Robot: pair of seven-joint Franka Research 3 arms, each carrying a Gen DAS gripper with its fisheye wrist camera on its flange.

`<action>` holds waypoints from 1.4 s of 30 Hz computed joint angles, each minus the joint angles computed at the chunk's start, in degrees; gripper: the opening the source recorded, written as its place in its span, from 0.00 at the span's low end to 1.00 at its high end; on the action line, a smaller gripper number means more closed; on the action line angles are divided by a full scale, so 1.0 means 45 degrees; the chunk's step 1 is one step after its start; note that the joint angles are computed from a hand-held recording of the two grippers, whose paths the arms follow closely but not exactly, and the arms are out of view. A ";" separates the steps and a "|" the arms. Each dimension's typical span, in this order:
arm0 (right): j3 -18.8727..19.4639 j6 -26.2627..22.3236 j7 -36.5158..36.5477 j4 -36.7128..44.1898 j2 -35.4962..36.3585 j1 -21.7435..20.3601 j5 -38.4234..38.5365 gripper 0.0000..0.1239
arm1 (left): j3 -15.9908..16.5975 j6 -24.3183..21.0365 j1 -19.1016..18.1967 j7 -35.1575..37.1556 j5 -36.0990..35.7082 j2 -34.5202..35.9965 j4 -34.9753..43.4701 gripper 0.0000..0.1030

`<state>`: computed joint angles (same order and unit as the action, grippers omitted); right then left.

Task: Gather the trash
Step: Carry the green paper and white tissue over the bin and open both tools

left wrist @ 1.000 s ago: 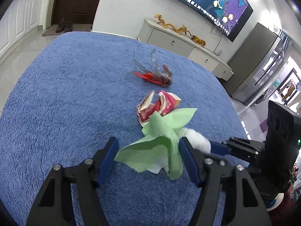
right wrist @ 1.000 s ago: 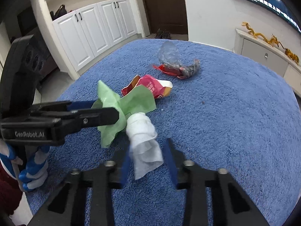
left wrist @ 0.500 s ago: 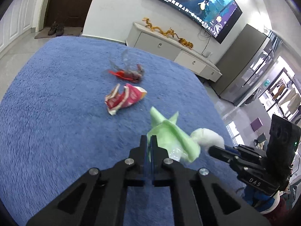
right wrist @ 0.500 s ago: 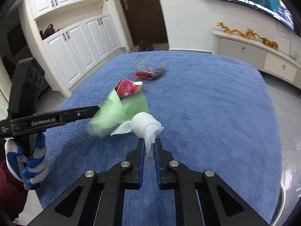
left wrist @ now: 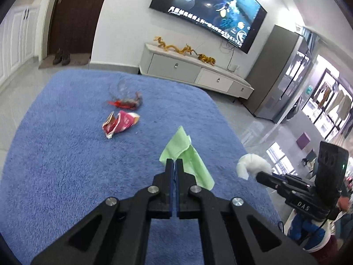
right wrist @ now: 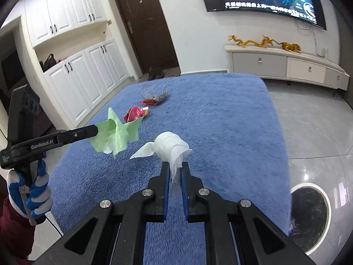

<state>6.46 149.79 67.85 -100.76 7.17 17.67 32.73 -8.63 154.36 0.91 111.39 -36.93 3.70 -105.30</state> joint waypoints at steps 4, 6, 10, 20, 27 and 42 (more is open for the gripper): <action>-0.0078 0.0400 -0.0240 -0.0760 -0.0715 -0.0088 0.0406 0.08 | -0.0077 0.0503 -0.0375 -0.0394 0.0789 -0.0538 -0.0415 0.01; -0.0150 0.0556 -0.0351 -0.1071 -0.1014 -0.0121 0.0607 0.08 | -0.0061 0.0745 -0.0578 -0.0637 0.1275 -0.0761 -0.0632 0.01; -0.0321 0.0831 -0.0557 -0.1648 -0.1533 -0.0173 0.0957 0.08 | -0.0004 0.0953 -0.0957 -0.1107 0.2013 -0.0966 -0.0721 0.01; -0.0781 0.1463 -0.0982 -0.2766 -0.2501 -0.0328 0.1989 0.08 | -0.0143 0.0947 -0.1534 -0.2403 0.3986 -0.0821 -0.0255 0.01; -0.1152 0.1809 -0.1225 -0.3430 -0.2967 -0.0523 0.2703 0.08 | -0.0402 0.0710 -0.1790 -0.3096 0.5082 -0.0409 0.0352 0.01; -0.2020 0.2531 -0.1241 -0.4920 -0.3567 -0.1386 0.3949 0.08 | -0.1585 -0.1222 -0.2680 -0.3289 0.6442 0.2608 0.4491 0.01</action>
